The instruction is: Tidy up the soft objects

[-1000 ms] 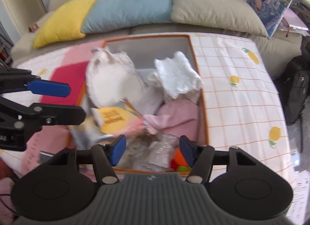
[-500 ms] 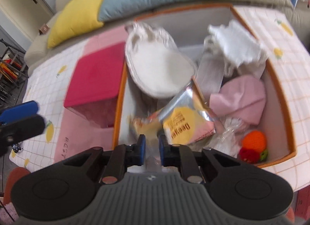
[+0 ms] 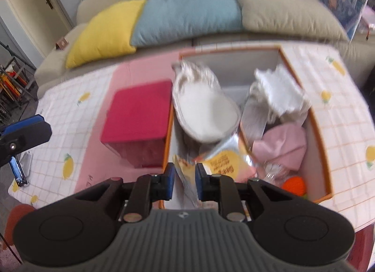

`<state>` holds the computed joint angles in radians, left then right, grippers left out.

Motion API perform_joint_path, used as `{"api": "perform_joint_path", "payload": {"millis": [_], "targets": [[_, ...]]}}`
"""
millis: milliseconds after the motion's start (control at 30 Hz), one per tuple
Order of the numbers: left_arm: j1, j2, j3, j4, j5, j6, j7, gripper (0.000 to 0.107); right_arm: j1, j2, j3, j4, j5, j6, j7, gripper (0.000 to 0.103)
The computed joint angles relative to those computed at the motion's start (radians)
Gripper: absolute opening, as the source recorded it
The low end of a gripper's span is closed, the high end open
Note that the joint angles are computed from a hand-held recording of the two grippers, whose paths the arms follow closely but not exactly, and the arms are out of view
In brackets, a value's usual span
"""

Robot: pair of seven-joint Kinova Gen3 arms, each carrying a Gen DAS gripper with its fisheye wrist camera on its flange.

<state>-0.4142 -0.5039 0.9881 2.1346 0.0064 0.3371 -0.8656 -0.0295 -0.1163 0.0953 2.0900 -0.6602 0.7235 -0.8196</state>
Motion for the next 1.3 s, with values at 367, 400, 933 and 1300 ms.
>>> {"api": "perform_joint_path", "payload": {"millis": [367,400,933,1300], "targets": [[-0.031,-0.297,-0.004,-0.040,0.023,0.080,-0.061,0.090,-0.087,-0.386,0.038,0.127,0.036,-0.119,-0.048,0.071],[-0.038,-0.321,-0.001,-0.045,0.030,0.094,-0.072,0.094,-0.097,-0.414,0.033,0.142,0.049,-0.138,-0.057,0.071],[-0.171,-0.503,0.012,-0.122,0.258,0.518,-0.097,0.100,-0.036,-0.572,-0.206,0.315,0.206,-0.238,-0.391,0.096],[-0.201,-0.539,-0.019,-0.111,0.365,0.616,-0.169,0.100,-0.039,-0.554,-0.329,0.372,0.314,-0.303,-0.572,0.100]]}}
